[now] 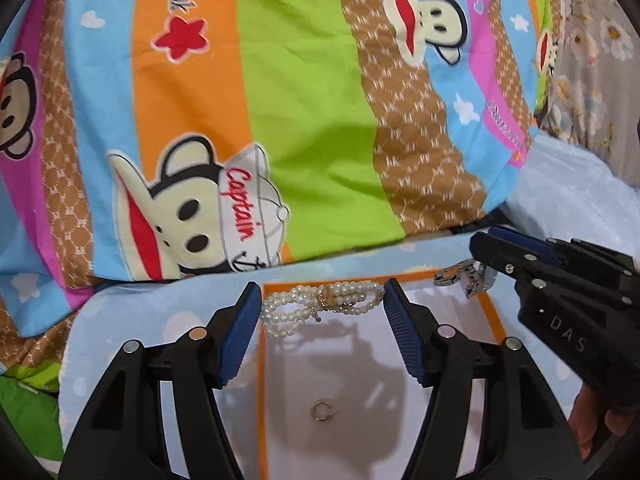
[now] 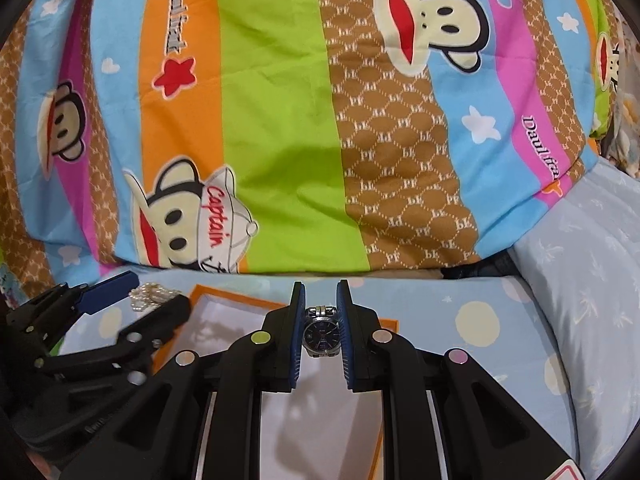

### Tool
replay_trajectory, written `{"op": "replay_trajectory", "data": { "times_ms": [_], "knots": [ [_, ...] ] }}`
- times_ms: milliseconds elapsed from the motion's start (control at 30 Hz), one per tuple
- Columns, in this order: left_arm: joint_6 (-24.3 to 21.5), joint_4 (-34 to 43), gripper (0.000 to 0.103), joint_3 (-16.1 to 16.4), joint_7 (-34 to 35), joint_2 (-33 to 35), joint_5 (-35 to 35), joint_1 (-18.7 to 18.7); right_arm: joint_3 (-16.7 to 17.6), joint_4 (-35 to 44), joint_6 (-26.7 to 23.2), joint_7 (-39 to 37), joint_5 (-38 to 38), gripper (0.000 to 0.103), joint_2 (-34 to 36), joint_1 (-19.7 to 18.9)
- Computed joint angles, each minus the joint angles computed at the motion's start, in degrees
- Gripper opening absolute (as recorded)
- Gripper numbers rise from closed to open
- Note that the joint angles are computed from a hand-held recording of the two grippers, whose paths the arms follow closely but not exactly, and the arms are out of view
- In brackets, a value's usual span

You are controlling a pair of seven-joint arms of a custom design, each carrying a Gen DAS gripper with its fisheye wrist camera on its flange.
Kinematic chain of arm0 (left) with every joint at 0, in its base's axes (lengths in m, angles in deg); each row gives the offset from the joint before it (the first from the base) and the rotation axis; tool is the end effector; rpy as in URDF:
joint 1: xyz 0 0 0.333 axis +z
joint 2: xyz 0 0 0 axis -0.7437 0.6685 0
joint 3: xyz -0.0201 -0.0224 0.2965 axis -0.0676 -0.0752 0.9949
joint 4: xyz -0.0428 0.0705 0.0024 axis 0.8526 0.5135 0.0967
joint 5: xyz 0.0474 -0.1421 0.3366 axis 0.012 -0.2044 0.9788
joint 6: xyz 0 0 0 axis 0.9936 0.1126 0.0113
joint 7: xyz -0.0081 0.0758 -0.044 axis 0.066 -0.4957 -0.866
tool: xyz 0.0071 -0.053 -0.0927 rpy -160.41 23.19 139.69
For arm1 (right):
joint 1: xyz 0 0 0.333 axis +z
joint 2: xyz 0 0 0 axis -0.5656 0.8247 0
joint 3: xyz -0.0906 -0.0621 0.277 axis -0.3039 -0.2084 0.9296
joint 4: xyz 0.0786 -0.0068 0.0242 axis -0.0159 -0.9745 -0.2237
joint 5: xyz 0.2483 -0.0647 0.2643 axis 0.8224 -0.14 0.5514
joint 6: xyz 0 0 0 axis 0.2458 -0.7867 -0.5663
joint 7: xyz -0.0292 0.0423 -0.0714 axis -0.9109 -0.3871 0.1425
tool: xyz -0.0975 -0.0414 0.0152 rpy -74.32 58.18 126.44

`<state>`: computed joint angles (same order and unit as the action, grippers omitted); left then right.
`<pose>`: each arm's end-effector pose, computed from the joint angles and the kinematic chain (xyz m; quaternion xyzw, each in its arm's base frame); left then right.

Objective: Organize jewelry
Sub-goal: 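Carry the pearl bracelet and silver watch into the orange box and open both tools, then grasp the gold pearl-drop earring with the right tool while the left tool grasps the black bead bracelet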

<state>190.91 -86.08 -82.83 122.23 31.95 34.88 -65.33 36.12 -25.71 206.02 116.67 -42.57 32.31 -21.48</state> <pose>0.6441 -0.3003 0.5521 -0.5049 0.7689 -0.3268 0.2168 0.6244 0.1394 0.5535 -0.6055 0.6939 -0.2447 0.3033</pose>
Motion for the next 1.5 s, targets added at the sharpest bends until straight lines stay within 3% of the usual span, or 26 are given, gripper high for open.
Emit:
{"op": "replay_trajectory", "data": {
  "times_ms": [200,267,333,500,600,733,1000,1367,1500],
  "knots": [
    [-2.22,1.03,0.066,1.32,-2.66,2.02,2.58,-1.85,0.81,-3.17,-0.17,-3.37,2.6,0.01,-0.48,-0.66],
    [-1.7,-0.46,0.067,1.29,-3.57,0.96,2.46,-1.49,0.41,-5.24,0.0,-2.12,0.94,0.018,-2.23,-0.08],
    [-1.35,-1.93,0.075,0.43,-2.61,-0.4,1.43,-0.43,0.72,-8.49,1.38,-1.89,1.88,0.02,-5.1,-0.43],
    [5.06,-14.22,0.086,-1.09,-1.18,-9.6,-3.42,3.66,2.08,-18.93,4.91,-4.08,8.8,0.022,-14.33,-1.46],
    [5.91,-20.44,0.086,-1.19,-1.37,-13.71,-5.98,5.3,3.36,-22.97,4.16,-4.6,10.21,0.022,-17.43,-1.35],
    [5.7,-25.9,0.084,-0.41,-4.98,-16.61,-4.12,5.37,5.02,-24.95,2.6,-3.33,8.67,0.022,-18.02,-1.1],
    [4.45,-33.92,0.072,-1.22,-6.34,-21.17,-3.04,5.61,6.14,-28.42,1.9,-0.43,4.97,0.02,-18.81,-0.44],
    [8.96,-49.95,0.073,-2.03,1.22,-32.98,-17.26,4.57,5.37,-40.19,3.41,-5.37,10.94,0.017,-29.82,0.65],
    [10.17,-52.57,0.073,-2.99,-2.3,-35.12,-14.36,4.91,5.8,-43.25,3.86,-6.05,12.79,0.017,-33.07,0.93]
  ]
}}
